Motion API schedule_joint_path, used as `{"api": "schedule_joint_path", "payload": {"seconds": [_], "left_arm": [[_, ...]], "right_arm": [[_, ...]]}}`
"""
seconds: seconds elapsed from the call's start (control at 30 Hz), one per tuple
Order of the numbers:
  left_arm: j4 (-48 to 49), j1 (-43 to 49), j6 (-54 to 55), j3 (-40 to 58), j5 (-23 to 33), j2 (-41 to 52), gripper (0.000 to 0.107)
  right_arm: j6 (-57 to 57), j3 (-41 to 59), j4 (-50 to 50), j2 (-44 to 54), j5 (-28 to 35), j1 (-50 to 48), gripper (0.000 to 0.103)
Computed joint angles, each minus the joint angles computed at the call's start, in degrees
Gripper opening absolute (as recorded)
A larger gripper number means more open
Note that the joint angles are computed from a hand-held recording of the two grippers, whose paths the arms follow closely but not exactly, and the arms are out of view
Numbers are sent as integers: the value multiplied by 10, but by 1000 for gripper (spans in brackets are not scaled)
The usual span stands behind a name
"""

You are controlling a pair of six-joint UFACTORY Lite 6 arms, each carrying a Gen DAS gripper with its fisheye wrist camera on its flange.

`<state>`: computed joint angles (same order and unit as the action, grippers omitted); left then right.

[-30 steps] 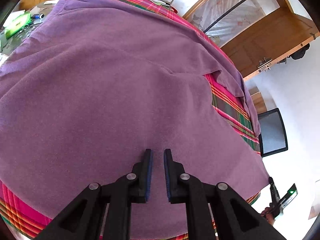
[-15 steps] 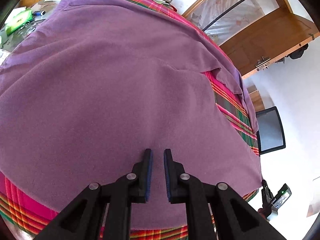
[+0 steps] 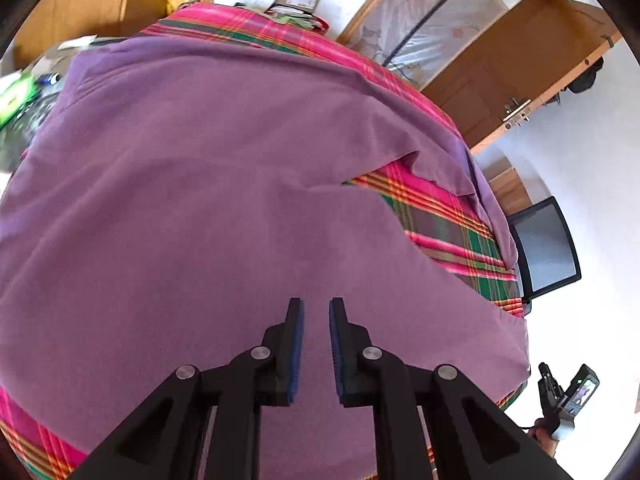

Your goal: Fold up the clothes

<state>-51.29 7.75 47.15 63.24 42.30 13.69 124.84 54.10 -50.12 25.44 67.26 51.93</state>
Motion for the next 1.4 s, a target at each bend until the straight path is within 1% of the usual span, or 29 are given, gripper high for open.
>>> {"api": "schedule_joint_path", "payload": {"seconds": [0.1, 0.23, 0.43, 0.47, 0.5, 0.6, 0.63, 0.67, 0.73, 0.77, 0.9, 1.03, 1.1, 1.13, 1.17, 1.2, 1.23, 1.4], "left_arm": [[12, -23, -23, 35, -3, 20, 13], [32, -49, -42, 77, 1, 42, 13], [73, -65, -105, 171, 5, 109, 13], [80, -67, -116, 190, 6, 122, 13], [87, -71, -127, 208, 6, 135, 13], [112, -84, -154, 259, 4, 170, 13], [121, -88, -163, 277, 4, 181, 13], [128, -92, -172, 296, 6, 195, 13], [139, -100, -193, 344, 19, 228, 13], [149, -105, -206, 369, 23, 244, 14], [173, -121, -230, 451, 43, 294, 14], [222, -144, -276, 537, 51, 347, 14], [229, -153, -281, 568, 58, 367, 15], [237, -158, -286, 584, 60, 378, 15], [250, -164, -294, 598, 58, 388, 15], [259, -169, -302, 614, 61, 399, 15], [260, -170, -305, 636, 72, 414, 15], [282, -179, -322, 738, 108, 484, 15]], "right_arm": [[-1, 6, -48, -14, -18, -2, 8], [-49, 80, -108, 29, -57, -22, 10], [-103, 178, -200, 78, -170, -92, 14], [-130, 204, -205, 93, -190, -109, 18], [-161, 233, -207, 109, -211, -126, 19], [-241, 311, -200, 161, -245, -170, 27], [-271, 342, -188, 181, -250, -180, 32], [-304, 374, -174, 202, -254, -191, 34], [-358, 435, -145, 242, -254, -208, 34], [-369, 450, -137, 253, -255, -213, 34], [-425, 510, -96, 294, -265, -236, 34], [-512, 607, -24, 359, -227, -251, 34], [-500, 600, -38, 355, -240, -254, 33], [-504, 605, -34, 357, -238, -256, 28], [-507, 614, -31, 361, -232, -258, 16], [-509, 619, -30, 364, -229, -261, 13], [-494, 601, -36, 349, -248, -267, 9], [-445, 583, -91, 312, -257, -283, 7]]}}
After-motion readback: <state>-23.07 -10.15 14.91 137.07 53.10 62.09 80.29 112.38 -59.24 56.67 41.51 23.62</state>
